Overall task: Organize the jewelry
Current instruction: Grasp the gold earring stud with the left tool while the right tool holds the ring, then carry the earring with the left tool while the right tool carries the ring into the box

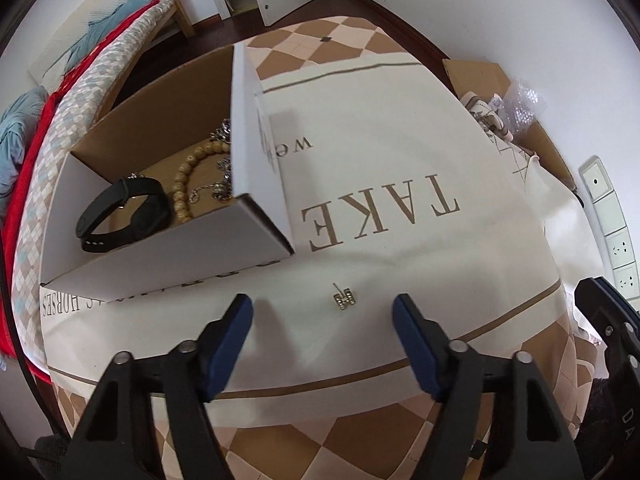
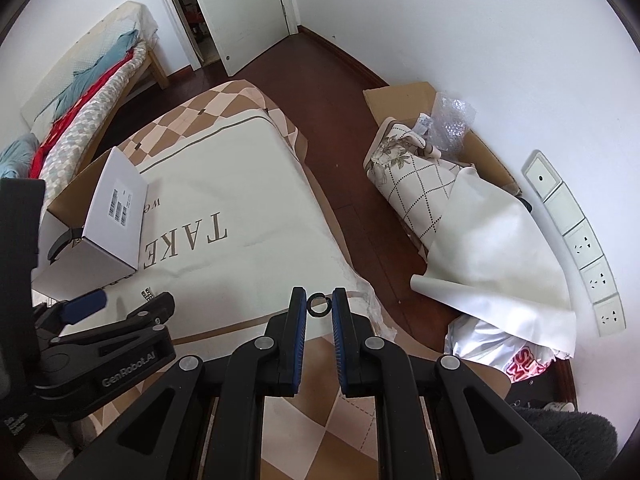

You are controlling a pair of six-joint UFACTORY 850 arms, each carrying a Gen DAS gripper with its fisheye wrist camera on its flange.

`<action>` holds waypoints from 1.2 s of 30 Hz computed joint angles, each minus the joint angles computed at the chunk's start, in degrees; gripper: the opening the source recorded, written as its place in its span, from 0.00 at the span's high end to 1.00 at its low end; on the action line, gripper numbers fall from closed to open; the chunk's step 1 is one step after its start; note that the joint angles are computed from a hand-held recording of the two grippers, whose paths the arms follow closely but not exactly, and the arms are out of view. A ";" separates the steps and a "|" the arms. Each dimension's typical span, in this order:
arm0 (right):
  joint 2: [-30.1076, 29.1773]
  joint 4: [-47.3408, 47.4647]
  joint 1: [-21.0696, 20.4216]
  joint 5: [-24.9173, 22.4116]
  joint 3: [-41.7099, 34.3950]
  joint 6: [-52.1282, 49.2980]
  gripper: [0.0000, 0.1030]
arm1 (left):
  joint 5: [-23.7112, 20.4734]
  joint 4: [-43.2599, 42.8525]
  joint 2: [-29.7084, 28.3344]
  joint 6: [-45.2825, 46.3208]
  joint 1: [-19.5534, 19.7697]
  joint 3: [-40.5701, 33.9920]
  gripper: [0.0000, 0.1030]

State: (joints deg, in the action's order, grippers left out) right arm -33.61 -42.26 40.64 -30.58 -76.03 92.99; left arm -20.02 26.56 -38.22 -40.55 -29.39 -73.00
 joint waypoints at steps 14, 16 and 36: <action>1.68 -3.87 1.01 -0.41 -0.98 3.31 0.87 | 3.29 -10.64 5.15 10.71 1.12 3.98 0.94; 2.03 -4.49 1.22 -0.13 -1.62 3.40 0.87 | 4.16 -11.40 7.71 11.53 1.95 5.81 0.94; -23.70 39.09 -0.39 -1.92 -46.88 -50.75 0.87 | -0.87 -23.98 10.44 28.62 18.86 0.17 0.94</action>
State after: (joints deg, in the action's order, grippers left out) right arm -57.30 -3.16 40.25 -32.49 -122.91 42.24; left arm -20.89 2.58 -27.77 -11.92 -10.53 -72.82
